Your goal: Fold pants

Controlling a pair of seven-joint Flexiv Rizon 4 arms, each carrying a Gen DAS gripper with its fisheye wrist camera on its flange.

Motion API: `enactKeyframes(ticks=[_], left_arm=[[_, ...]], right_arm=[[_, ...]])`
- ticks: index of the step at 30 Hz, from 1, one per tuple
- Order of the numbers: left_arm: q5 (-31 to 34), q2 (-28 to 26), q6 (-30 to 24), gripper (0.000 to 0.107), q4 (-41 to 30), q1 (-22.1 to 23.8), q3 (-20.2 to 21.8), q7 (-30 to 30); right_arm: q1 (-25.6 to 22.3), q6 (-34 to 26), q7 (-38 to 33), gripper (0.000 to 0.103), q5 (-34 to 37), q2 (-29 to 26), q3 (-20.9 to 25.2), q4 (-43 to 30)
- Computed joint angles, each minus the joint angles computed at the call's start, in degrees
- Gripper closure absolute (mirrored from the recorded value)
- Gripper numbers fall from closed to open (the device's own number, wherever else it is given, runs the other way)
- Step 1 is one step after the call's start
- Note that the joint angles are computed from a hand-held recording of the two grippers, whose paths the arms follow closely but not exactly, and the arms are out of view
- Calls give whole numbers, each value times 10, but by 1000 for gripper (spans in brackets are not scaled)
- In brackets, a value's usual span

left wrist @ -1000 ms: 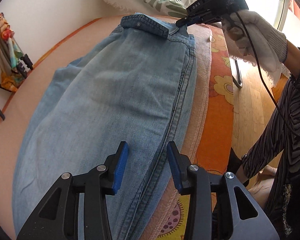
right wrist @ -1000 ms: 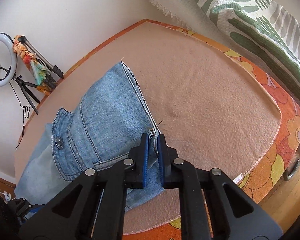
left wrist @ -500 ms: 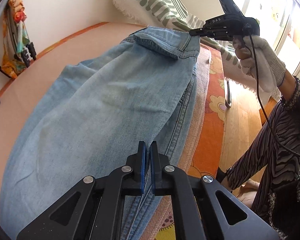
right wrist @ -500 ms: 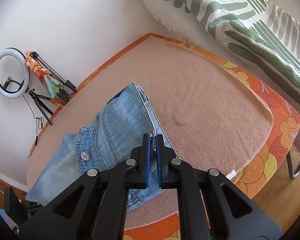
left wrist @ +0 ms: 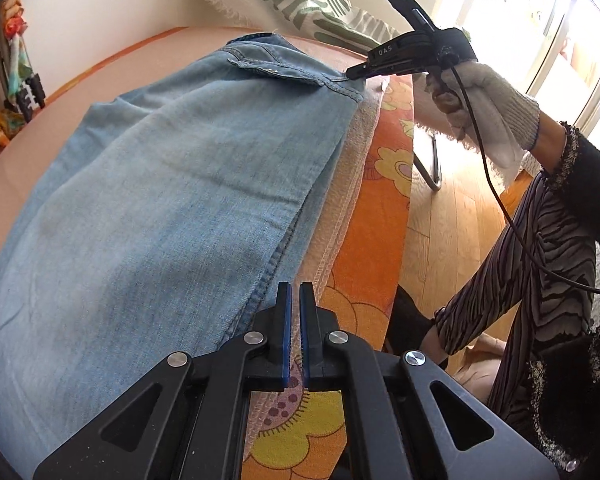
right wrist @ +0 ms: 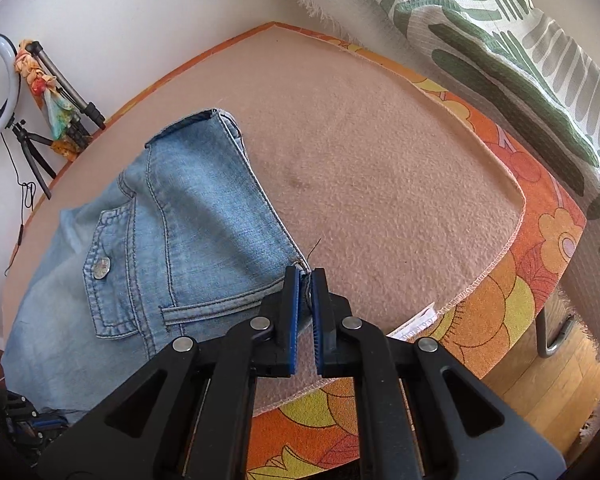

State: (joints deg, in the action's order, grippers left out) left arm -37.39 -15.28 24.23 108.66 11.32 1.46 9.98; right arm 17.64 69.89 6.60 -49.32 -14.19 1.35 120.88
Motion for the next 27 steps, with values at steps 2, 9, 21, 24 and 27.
enactKeyframes(ticks=[2,9,21,24,27], left_arm=[[-16,5,-20,104,-5,10,3,-5],[-71,23,-1,75,4,29,17,16],[-44,5,93,70,14,36,21,17],[-34,-1,81,70,6,45,22,6],[-25,-7,55,70,-6,55,23,-17]], right_arm=[[0,-23,-19,96,23,6,9,-4],[-2,-38,55,71,-104,44,10,-3],[85,87,-247,71,-73,-113,88,-130],[94,56,-375,71,-12,-152,131,-167],[119,13,-446,70,17,-175,135,-196]])
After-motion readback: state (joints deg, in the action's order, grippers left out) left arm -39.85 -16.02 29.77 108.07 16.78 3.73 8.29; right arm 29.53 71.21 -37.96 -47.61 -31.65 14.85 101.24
